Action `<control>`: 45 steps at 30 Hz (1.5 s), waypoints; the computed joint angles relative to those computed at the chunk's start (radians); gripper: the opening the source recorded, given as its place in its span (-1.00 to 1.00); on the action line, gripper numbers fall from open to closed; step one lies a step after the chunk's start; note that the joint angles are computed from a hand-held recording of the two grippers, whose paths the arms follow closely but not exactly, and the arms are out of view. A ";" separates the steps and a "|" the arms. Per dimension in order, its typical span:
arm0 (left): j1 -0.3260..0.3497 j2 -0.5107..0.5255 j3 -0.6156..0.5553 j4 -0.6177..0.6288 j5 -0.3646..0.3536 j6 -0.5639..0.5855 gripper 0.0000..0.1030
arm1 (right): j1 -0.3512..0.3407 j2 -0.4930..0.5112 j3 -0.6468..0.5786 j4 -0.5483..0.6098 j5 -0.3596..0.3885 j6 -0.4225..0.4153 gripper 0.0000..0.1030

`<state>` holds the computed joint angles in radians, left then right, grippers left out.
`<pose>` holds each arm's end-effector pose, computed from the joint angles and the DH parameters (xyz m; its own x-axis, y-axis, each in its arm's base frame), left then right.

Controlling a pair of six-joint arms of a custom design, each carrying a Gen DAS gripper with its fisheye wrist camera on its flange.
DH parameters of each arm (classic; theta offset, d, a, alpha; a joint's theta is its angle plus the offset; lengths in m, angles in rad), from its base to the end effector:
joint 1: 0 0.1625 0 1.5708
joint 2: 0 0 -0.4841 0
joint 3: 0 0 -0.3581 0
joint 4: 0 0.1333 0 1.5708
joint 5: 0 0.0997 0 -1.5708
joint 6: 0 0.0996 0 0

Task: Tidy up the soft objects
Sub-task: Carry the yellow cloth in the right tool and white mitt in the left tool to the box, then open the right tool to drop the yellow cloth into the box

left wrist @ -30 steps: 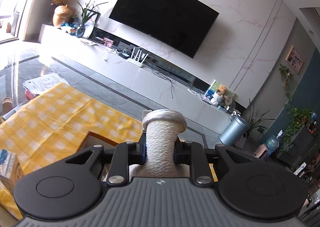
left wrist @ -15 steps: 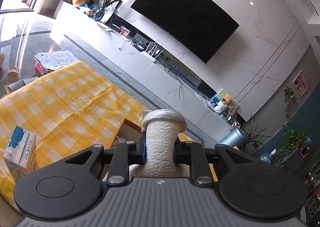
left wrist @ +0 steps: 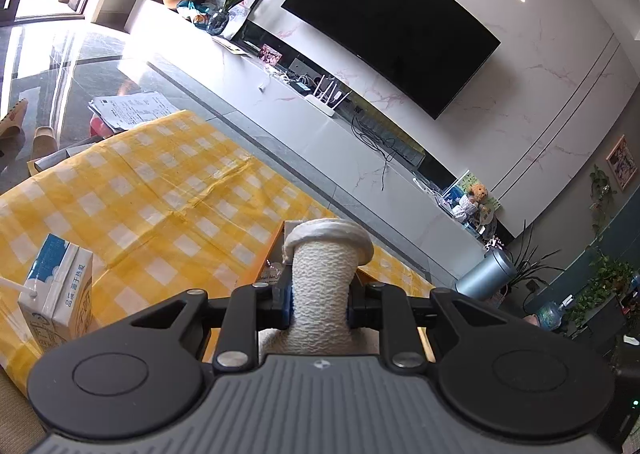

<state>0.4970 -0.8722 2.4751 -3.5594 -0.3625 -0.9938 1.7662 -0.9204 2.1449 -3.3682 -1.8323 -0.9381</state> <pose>-0.2485 -0.3924 0.1801 -0.9435 -0.2917 -0.1573 0.0434 0.3617 -0.9313 0.2124 -0.5192 0.1841 -0.4449 -0.6944 0.5656 -0.8826 0.4471 -0.1453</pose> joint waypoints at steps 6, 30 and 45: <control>0.010 -0.025 0.035 -0.066 -0.035 -0.005 -0.50 | 0.025 0.078 -0.125 0.062 -0.111 0.020 -0.94; 0.008 -0.084 -0.003 0.166 -0.198 0.023 -0.49 | 0.070 0.047 -0.015 0.243 -0.362 0.146 -0.55; 0.055 -0.075 -0.145 0.652 -0.267 -0.107 -0.23 | 0.068 -0.032 0.055 -0.050 -0.254 -0.063 0.53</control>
<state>0.5523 -0.9471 2.3303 -2.9073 -0.6295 -1.1007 1.8345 -0.9522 2.2002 -3.4182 -2.0866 -1.0008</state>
